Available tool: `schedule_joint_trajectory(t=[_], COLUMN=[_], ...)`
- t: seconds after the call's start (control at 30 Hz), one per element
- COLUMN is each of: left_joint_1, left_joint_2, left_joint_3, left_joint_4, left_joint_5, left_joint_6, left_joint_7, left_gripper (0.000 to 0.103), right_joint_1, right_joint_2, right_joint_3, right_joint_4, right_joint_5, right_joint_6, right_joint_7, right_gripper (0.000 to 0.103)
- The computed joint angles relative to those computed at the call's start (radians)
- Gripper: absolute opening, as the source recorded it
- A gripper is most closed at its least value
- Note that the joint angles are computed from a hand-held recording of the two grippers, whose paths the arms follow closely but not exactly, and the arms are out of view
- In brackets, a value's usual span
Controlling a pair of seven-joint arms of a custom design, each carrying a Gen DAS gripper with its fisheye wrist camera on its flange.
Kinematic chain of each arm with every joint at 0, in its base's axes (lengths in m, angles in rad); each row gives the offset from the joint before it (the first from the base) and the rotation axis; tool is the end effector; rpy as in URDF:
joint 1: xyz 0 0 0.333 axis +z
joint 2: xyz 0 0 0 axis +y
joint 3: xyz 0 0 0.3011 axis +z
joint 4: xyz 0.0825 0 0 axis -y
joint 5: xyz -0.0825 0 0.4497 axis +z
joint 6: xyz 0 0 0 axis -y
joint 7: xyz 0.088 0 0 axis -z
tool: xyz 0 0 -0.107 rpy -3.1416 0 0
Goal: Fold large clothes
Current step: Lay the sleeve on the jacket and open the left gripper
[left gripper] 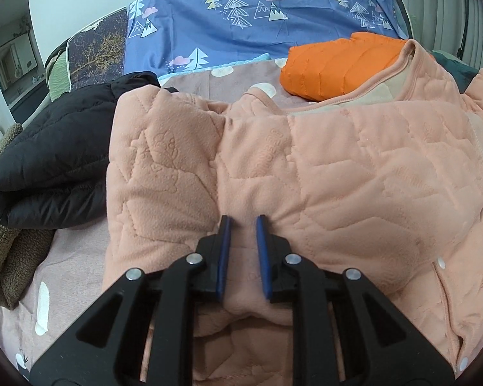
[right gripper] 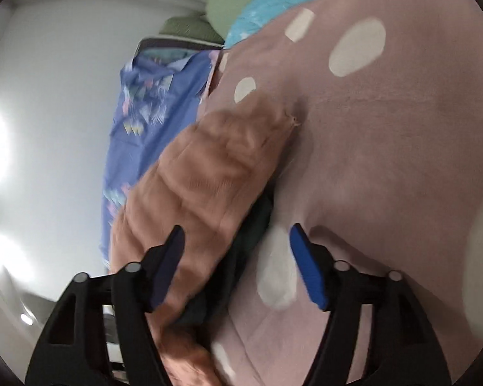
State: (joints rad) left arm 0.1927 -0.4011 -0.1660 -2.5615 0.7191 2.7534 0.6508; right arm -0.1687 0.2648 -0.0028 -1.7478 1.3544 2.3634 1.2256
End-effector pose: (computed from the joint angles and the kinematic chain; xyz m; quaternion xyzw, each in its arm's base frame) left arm 0.5064 -0.0118 0.4086 -0.7624 0.5359 -0.1620 0.3246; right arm 0.7153 -0.1114 0.4229 -0.3546 0.7713 0.1393 0.5099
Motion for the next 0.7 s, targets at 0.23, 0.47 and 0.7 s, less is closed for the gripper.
schedule_joint_trajectory(t=[0.23,0.47,0.7], left_joint_1=[-0.002,0.001,0.005], left_joint_2=[0.005,-0.003,-0.018], left_joint_3=[0.005,0.012,0.024], left_joint_4=[0.004,-0.01,-0.033], left_joint_5=[-0.007,-0.024,-0.066], left_joint_6=[0.008,0.033,0.079], left_joint_7=[0.003,0.012,0.032], left_gripper=[0.017,0.017,0.018], right_joint_1=[-0.021,-0.07,0.03], right_joint_2=[0.134,-0.014,-0.329], right_joint_3=[0.03,0.06,0.027], right_joint_4=[0.178,0.07,-0.101], right_joint_5=[-0.007,0.173,0.271], right_joint_6=[0.044,0.032,-0.202], right_joint_7=[0.074,-0.231,-0.58], right_gripper=[0.072,0.01,0.01])
